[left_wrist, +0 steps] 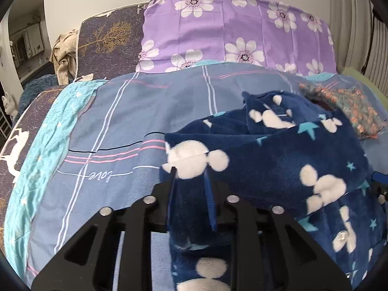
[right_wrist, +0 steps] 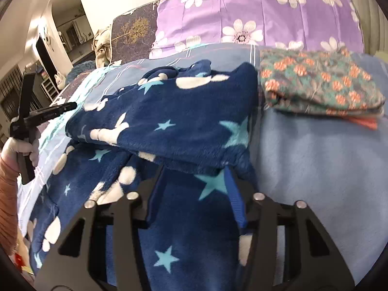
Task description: Fold small clothes
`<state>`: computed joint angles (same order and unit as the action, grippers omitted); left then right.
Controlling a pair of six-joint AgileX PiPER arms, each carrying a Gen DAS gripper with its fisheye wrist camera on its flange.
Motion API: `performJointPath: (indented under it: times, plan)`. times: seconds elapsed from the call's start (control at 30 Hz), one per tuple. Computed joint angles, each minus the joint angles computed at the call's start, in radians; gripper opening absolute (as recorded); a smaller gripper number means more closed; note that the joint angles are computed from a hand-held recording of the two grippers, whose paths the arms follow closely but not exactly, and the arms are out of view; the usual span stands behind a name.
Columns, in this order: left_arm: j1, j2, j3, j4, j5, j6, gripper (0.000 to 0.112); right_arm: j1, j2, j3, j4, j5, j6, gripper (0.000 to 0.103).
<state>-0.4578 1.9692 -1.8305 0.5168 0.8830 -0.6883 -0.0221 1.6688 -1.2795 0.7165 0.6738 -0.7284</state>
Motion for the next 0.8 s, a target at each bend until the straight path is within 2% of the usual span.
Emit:
performJointPath:
  times: [0.13,0.27,0.33,0.37,0.4,0.43,0.47,0.5,0.53,0.57,0.63,0.7,0.8]
  plan:
    - [-0.024,-0.002,0.026,0.027,0.016,-0.022,0.046,0.027,-0.004,-0.008,-0.065,-0.031,0.047,0.044]
    - [0.007,0.013,0.058,-0.026,0.047,-0.007,0.051,0.057,-0.015,-0.005,-0.161,-0.090,0.084,0.045]
    - [0.042,0.007,0.085,-0.106,0.008,0.020,0.051,0.089,0.006,-0.033,-0.273,-0.086,0.141,0.049]
    - [0.052,0.000,0.102,-0.137,-0.018,0.030,0.047,0.110,0.018,-0.043,-0.339,-0.091,0.172,0.050]
    - [0.064,-0.006,0.111,-0.182,-0.045,0.059,0.023,0.130,0.026,-0.046,-0.399,-0.104,0.204,0.051]
    - [0.069,-0.005,0.107,-0.214,-0.058,0.079,0.008,0.152,0.036,-0.050,-0.473,-0.123,0.250,0.051]
    - [0.065,0.009,0.063,-0.206,-0.031,0.079,0.008,0.170,0.046,-0.057,-0.534,-0.138,0.291,0.050]
    - [0.057,0.016,0.033,-0.192,-0.019,0.077,0.007,0.179,0.052,-0.063,-0.570,-0.149,0.319,0.040]
    - [0.053,0.022,-0.001,-0.186,-0.018,0.086,0.007,0.184,0.055,-0.068,-0.606,-0.160,0.350,0.022]
    - [0.045,0.038,-0.069,-0.177,-0.003,0.103,0.007,0.180,0.056,-0.076,-0.618,-0.166,0.369,0.019]
    - [0.029,0.064,-0.194,-0.156,0.028,0.138,0.007,0.149,0.039,-0.077,-0.574,-0.177,0.402,0.016]
    - [0.017,0.073,-0.258,-0.130,0.046,0.155,0.007,0.132,0.016,-0.056,-0.593,-0.189,0.448,0.016]
    - [0.007,0.057,-0.220,-0.096,0.020,0.144,0.008,0.123,0.011,-0.028,-0.621,-0.160,0.440,0.018]
